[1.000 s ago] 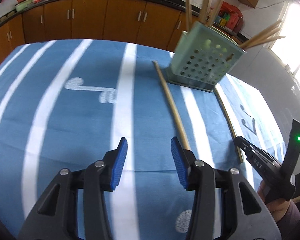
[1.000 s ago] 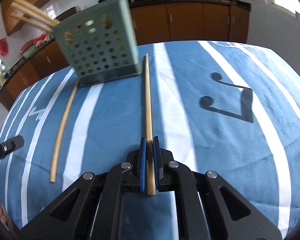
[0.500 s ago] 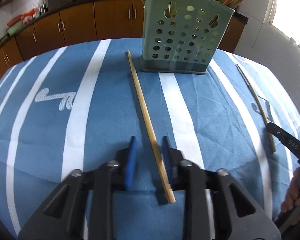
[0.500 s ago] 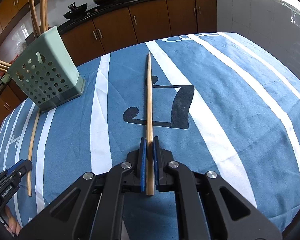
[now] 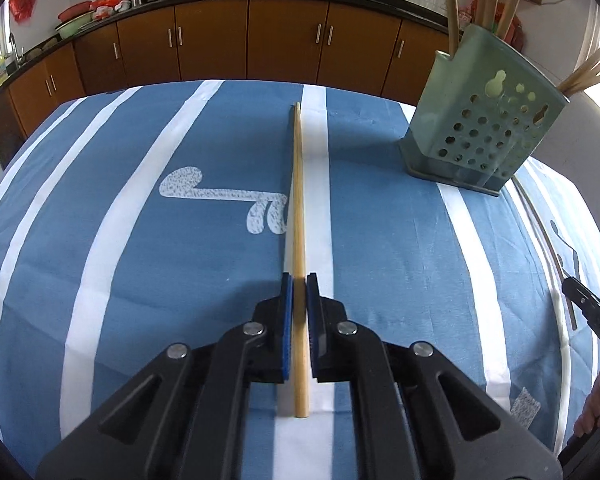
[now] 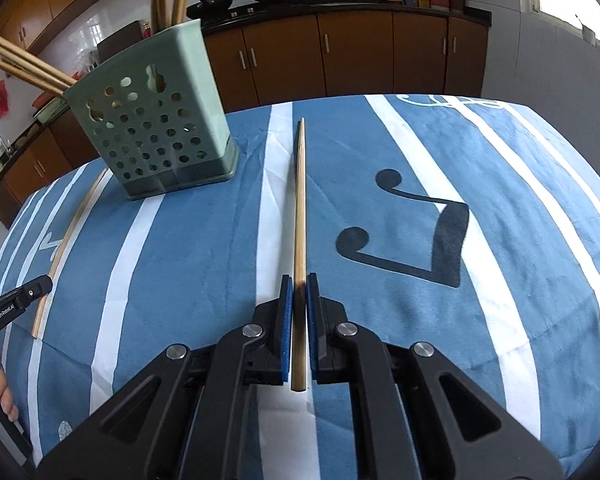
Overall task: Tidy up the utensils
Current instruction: 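Grasp the last chopstick with the right gripper while the left gripper grasps another, then lift both chopsticks upright and carry them over the green holder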
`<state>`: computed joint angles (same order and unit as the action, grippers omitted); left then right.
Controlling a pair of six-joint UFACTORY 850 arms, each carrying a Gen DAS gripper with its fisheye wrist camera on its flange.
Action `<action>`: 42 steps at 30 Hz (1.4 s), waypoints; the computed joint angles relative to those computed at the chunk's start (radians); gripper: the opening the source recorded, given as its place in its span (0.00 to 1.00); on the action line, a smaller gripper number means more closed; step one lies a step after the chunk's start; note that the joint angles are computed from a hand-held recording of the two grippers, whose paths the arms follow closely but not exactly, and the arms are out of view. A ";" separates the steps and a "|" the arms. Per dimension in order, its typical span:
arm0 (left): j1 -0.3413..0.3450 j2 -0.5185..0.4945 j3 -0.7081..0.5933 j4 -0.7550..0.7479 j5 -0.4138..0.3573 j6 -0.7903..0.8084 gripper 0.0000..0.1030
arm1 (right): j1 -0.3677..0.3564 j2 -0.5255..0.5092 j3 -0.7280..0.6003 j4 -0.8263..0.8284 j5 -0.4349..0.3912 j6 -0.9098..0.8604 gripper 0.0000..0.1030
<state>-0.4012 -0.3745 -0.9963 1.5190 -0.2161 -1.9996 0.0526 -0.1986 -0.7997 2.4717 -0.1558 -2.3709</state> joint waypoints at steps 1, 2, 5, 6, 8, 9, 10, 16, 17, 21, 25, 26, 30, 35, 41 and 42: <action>0.004 0.004 0.006 0.041 0.009 -0.029 0.08 | 0.007 -0.005 -0.006 0.036 0.004 -0.042 0.07; 0.004 0.003 0.008 0.067 0.008 -0.046 0.08 | 0.014 -0.010 -0.012 0.090 0.011 -0.098 0.07; -0.004 0.000 0.012 0.124 -0.013 -0.082 0.09 | 0.019 -0.020 -0.021 0.190 0.022 -0.198 0.07; -0.008 -0.008 0.005 0.132 -0.020 -0.089 0.09 | 0.018 -0.025 -0.026 0.195 0.028 -0.202 0.07; -0.016 -0.008 0.010 0.166 -0.037 -0.122 0.09 | 0.014 -0.033 -0.028 0.170 0.034 -0.169 0.08; -0.020 -0.007 0.014 0.184 -0.047 -0.137 0.10 | 0.012 -0.031 -0.023 0.195 0.024 -0.191 0.08; -0.025 -0.007 0.016 0.195 -0.059 -0.145 0.10 | 0.012 -0.030 -0.020 0.198 0.023 -0.193 0.08; -0.018 -0.004 0.020 0.244 -0.043 -0.198 0.11 | 0.010 -0.031 -0.023 0.200 0.026 -0.198 0.08; -0.016 -0.002 0.022 0.252 -0.041 -0.206 0.11 | 0.012 -0.031 -0.024 0.227 0.029 -0.226 0.08; -0.018 -0.004 0.021 0.238 -0.046 -0.190 0.11 | 0.014 -0.031 -0.023 0.237 0.029 -0.233 0.08; -0.018 -0.004 0.021 0.235 -0.046 -0.187 0.11 | 0.014 -0.031 -0.023 0.246 0.030 -0.242 0.08; -0.018 -0.004 0.020 0.233 -0.046 -0.185 0.11 | 0.014 -0.031 -0.023 0.246 0.030 -0.242 0.08; -0.021 -0.004 0.019 0.225 -0.047 -0.173 0.12 | 0.015 -0.031 -0.023 0.279 0.032 -0.278 0.08; -0.028 0.012 0.039 0.221 -0.048 -0.169 0.12 | 0.019 -0.021 -0.010 0.316 0.031 -0.314 0.08; -0.037 0.023 0.056 0.228 -0.057 -0.178 0.12 | 0.016 -0.019 -0.008 0.293 0.029 -0.290 0.08; -0.036 0.024 0.057 0.233 -0.055 -0.184 0.12 | 0.014 -0.019 -0.007 0.264 0.027 -0.259 0.08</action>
<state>-0.4373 -0.3502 -0.9391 1.7522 -0.2713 -2.1839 0.0668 -0.2176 -0.8070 2.7355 -0.1287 -2.6303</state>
